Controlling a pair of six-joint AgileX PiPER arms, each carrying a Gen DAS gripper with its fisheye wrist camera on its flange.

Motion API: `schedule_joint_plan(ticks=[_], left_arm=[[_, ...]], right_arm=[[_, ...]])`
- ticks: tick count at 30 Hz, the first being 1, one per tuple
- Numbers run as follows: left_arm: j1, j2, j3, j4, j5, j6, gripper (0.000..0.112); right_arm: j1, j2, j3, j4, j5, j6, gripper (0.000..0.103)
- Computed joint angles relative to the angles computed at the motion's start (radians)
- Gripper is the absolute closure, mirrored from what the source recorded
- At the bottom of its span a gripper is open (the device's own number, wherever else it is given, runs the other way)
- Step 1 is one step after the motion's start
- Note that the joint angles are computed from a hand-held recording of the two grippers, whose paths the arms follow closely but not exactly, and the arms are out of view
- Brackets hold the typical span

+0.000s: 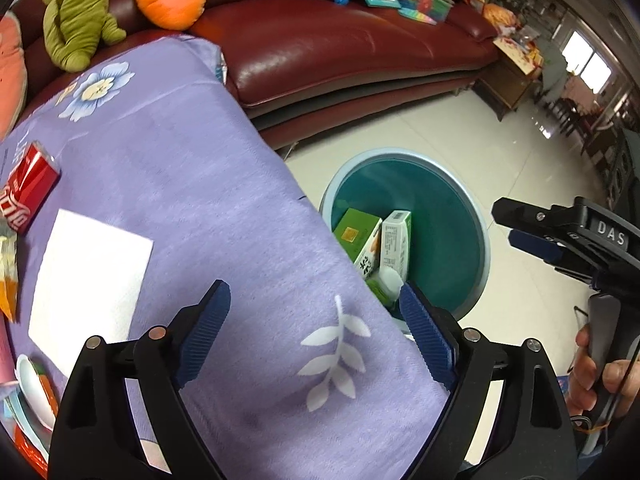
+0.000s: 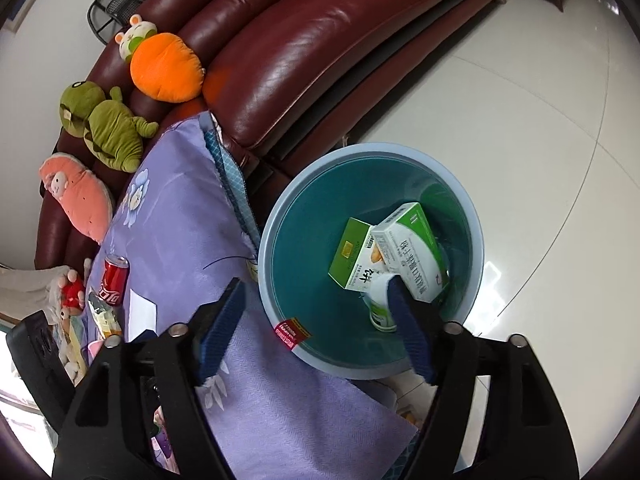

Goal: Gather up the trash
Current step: 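Carry the medicine box and Swisse bottle to the teal bin and release both, then grasp the pink paper cup with the left tool while the right tool grasps the white tissue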

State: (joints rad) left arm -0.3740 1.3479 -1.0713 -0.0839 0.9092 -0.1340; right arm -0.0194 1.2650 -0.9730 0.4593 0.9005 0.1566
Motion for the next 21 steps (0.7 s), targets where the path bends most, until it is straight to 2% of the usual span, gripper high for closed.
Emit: schedule_joint_plan(ticks=[3,9,16,21], left_arm=[[0.018,-0.022,0.013,-0.016,0.005,0.011,0.025],[0.084,-0.1,0.047,-0.058,0.027,0.061,0.023],[0.24,-0.211,0.084,-0.144,0.088,0.176,0.022],[0.416,-0.293,0.101,-0.229,0.161,0.31,0.021]], right_arm=[[0.026,-0.008,-0.015,-0.036,0.021,0.046,0.025],[0.108,-0.027,-0.041,-0.109,0.053,0.152,0.025],[0.279,-0.042,-0.1,-0.212,0.073,0.303,0.025],[0.434,-0.031,-0.16,-0.305,0.093,0.434,0.025]])
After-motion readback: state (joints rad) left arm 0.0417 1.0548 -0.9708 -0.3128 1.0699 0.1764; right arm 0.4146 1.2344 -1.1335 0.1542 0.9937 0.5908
